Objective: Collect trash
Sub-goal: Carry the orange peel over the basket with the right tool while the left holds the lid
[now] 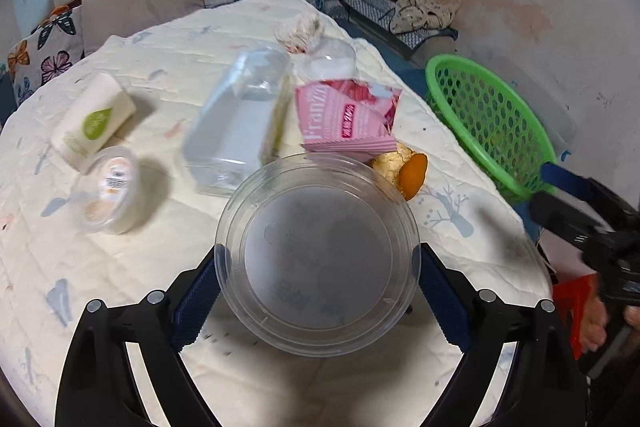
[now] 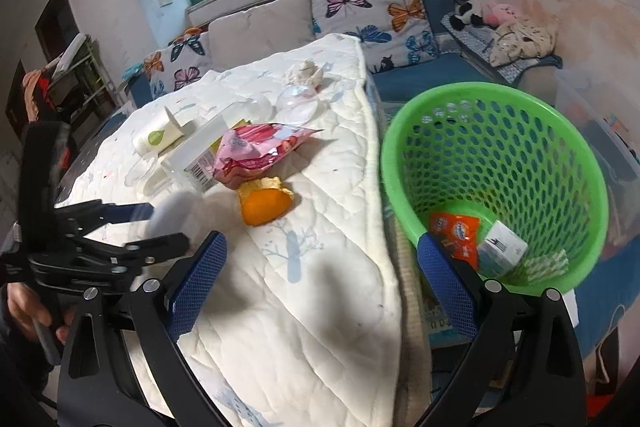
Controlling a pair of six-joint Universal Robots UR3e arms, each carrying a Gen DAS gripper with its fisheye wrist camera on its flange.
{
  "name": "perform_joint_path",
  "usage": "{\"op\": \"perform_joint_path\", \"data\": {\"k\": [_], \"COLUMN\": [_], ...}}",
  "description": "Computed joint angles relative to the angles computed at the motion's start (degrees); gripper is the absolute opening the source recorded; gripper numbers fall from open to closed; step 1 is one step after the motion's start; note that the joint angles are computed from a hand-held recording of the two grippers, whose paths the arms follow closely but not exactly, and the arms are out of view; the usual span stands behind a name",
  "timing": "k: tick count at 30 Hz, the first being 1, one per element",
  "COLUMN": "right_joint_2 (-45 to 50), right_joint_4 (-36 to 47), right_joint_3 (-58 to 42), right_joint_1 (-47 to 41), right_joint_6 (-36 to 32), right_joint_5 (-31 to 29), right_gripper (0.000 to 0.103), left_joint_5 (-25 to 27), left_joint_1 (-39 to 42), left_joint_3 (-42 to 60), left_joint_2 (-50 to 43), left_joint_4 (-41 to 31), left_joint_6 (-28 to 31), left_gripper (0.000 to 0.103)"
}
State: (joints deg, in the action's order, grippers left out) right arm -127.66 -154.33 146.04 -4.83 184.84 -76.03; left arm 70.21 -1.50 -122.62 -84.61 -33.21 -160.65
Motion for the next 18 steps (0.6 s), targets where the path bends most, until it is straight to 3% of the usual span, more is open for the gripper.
{"op": "perform_joint_path", "data": {"k": [8,10,18], "right_joint_2": [18.8,23.3,36.7], "right_joint_4": [-12.0,-13.4,-16.1], "right_joint_3": [-5.2,-7.3,-15.3], "right_joint_1": [7.9,9.4,14.1], "right_joint_6": [2.6,2.9,4.5], "right_joint_5": [-3.7,-4.3,-7.6], "right_gripper": [0.09,0.081,0.073], "left_joint_5": [-5.7,-7.2,-9.9], "left_joint_1": [9.4,11.6,15.7], "left_joint_3": [-2.5,-2.8,-2.6], "left_joint_2": [10.6,12.7,14.7], "left_joint_4": [-7.3,-9.3,-13.4], "left_joint_6": [3.8,4.8,7.0], "left_gripper": [0.089,0.089,0.089]}}
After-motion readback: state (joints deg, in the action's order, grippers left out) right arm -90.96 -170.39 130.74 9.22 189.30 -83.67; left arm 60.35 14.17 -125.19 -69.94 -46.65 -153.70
